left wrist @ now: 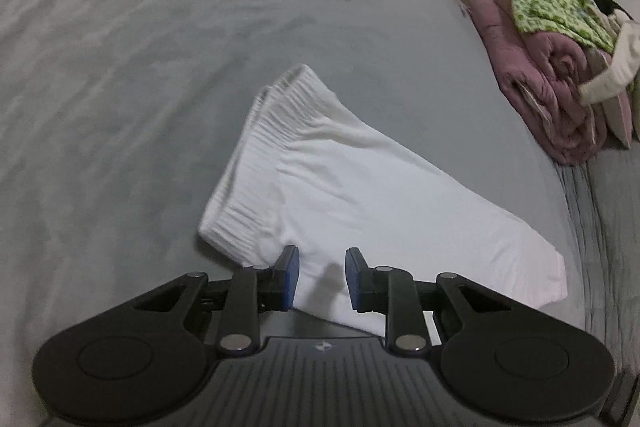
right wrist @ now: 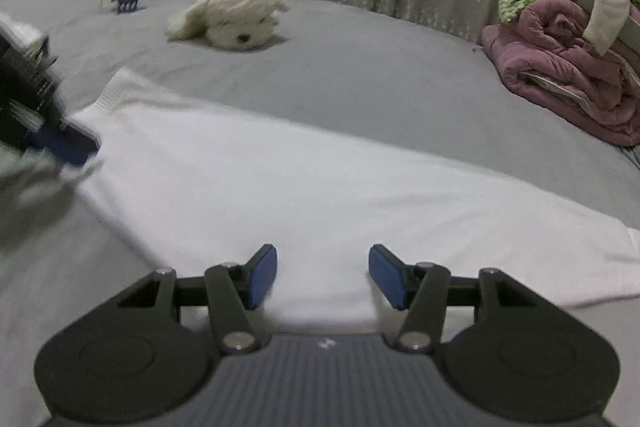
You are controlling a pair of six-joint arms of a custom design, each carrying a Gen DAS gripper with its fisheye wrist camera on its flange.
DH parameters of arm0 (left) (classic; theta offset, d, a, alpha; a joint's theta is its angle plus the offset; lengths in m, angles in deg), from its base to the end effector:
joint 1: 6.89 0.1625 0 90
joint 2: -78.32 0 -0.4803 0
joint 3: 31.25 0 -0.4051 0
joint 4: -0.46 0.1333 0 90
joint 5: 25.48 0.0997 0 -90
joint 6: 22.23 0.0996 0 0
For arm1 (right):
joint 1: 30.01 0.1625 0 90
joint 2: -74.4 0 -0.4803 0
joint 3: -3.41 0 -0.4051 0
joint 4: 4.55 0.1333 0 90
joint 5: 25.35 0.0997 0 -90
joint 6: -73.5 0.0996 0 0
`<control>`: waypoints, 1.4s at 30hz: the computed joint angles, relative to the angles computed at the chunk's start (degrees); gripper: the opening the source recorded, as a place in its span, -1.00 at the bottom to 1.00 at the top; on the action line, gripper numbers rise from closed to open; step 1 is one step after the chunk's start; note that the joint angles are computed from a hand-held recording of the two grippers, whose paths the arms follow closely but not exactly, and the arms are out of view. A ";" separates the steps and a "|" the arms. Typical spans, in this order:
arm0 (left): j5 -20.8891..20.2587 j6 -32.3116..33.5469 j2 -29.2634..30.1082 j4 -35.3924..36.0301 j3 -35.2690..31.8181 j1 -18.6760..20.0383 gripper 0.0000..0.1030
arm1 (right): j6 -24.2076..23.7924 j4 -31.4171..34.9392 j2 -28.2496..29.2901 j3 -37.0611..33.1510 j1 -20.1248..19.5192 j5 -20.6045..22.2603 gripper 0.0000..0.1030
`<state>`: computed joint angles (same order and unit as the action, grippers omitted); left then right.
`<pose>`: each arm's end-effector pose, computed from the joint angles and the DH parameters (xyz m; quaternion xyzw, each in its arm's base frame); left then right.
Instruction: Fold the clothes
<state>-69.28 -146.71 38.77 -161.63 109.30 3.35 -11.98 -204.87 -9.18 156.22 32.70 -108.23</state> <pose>-0.3050 -0.2636 -0.0379 -0.2483 0.8610 -0.4197 0.1447 -0.0253 -0.3667 0.2521 0.4735 -0.8061 0.2423 0.2595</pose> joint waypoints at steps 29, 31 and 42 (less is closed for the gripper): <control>0.13 3.68 -0.25 19.35 -7.22 1.66 -0.54 | 0.74 22.42 -13.82 1.66 -4.73 1.93 -0.18; 0.14 3.70 -0.10 19.20 -7.13 1.53 -0.54 | 0.45 22.61 -14.28 1.84 -4.92 1.65 -0.18; 0.75 1.02 -0.48 23.73 -8.11 0.53 -0.54 | 1.65 25.24 -16.35 1.73 -2.61 -3.10 -0.17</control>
<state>-68.54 -145.69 38.29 -137.90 101.20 3.88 -10.33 -179.63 -25.53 157.95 30.09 -111.33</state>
